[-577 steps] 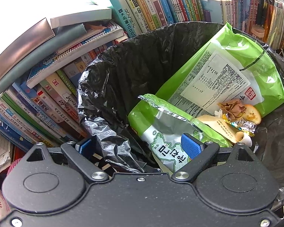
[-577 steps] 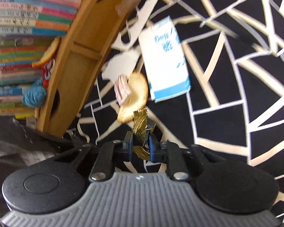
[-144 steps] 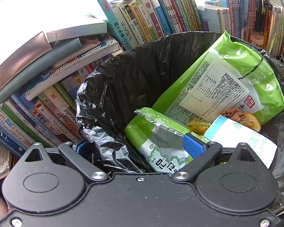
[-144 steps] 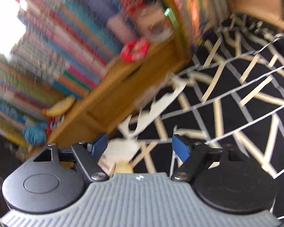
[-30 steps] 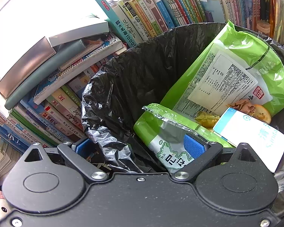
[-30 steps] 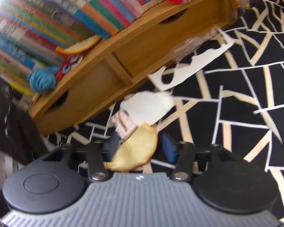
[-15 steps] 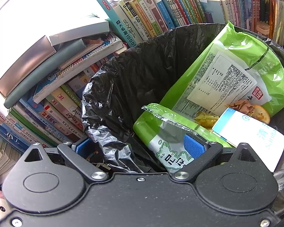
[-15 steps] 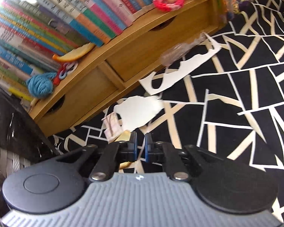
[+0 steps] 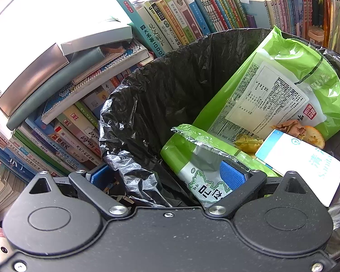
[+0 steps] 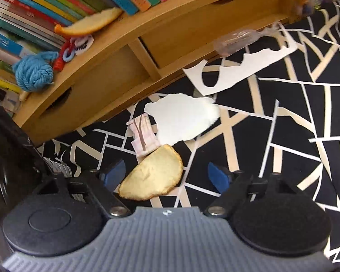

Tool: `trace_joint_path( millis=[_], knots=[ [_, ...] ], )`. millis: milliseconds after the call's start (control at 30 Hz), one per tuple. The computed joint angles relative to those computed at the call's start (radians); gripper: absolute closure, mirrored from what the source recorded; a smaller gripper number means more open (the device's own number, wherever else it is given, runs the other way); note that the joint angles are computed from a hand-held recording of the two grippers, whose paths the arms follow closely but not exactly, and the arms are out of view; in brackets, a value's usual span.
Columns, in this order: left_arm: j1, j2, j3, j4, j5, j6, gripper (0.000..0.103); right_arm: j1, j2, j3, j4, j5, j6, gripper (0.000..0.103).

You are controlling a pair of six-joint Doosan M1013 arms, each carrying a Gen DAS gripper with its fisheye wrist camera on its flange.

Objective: Collect trash

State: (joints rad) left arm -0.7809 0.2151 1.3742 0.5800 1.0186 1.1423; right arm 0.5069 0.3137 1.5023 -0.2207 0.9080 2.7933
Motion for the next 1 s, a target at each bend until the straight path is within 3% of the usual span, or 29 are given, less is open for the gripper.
trace_joint_path(
  millis=[67, 167, 200, 233, 400, 533, 567, 667, 733, 800, 833, 900, 933, 1000],
  knots=[
    [0.001, 0.0, -0.001, -0.003, -0.002, 0.001, 0.005, 0.001, 0.015, -0.022, -0.004, 0.03, -0.022, 0.015],
    [0.003, 0.0, 0.001, -0.008, -0.005, 0.001, 0.005, 0.017, 0.014, -0.019, -0.066, 0.042, 0.035, 0.036],
    [0.004, -0.002, 0.002, -0.012, -0.01, 0.006, 0.005, 0.027, 0.019, -0.029, -0.102, 0.09, 0.047, 0.061],
    [0.004, -0.003, 0.003, -0.013, -0.013, 0.008, 0.005, 0.035, 0.024, -0.036, -0.123, 0.129, 0.044, 0.076],
    [0.002, -0.006, 0.009, -0.002, -0.013, -0.005, 0.005, 0.04, -0.012, 0.016, -0.139, 0.104, 0.129, 0.087],
    [0.004, -0.008, 0.01, -0.008, -0.013, -0.001, 0.005, 0.046, -0.012, 0.012, -0.165, 0.191, 0.161, 0.09],
    [0.004, -0.008, 0.01, -0.009, -0.012, -0.002, 0.005, 0.046, -0.009, 0.008, -0.167, 0.226, 0.162, 0.084],
    [0.004, -0.008, 0.01, -0.01, -0.016, -0.002, 0.005, 0.042, -0.02, 0.021, -0.173, 0.264, 0.201, 0.083],
    [0.004, -0.008, 0.01, -0.01, -0.017, -0.005, 0.005, 0.039, -0.04, 0.048, -0.183, 0.244, 0.232, 0.077],
    [0.005, -0.009, 0.011, -0.012, -0.02, -0.002, 0.005, 0.039, -0.085, 0.112, -0.228, 0.121, 0.293, 0.082],
    [0.005, -0.009, 0.011, -0.014, -0.021, -0.001, 0.005, 0.04, -0.11, 0.149, -0.261, 0.036, 0.335, 0.062],
    [0.006, -0.009, 0.011, -0.016, -0.023, 0.0, 0.005, 0.034, -0.147, 0.211, -0.308, -0.138, 0.412, 0.041],
    [0.006, -0.009, 0.011, -0.017, -0.023, 0.0, 0.005, 0.032, -0.157, 0.227, -0.324, -0.195, 0.44, 0.034],
    [0.005, -0.008, 0.01, -0.016, -0.023, 0.0, 0.005, 0.023, -0.157, 0.232, -0.303, -0.257, 0.423, 0.033]
  ],
)
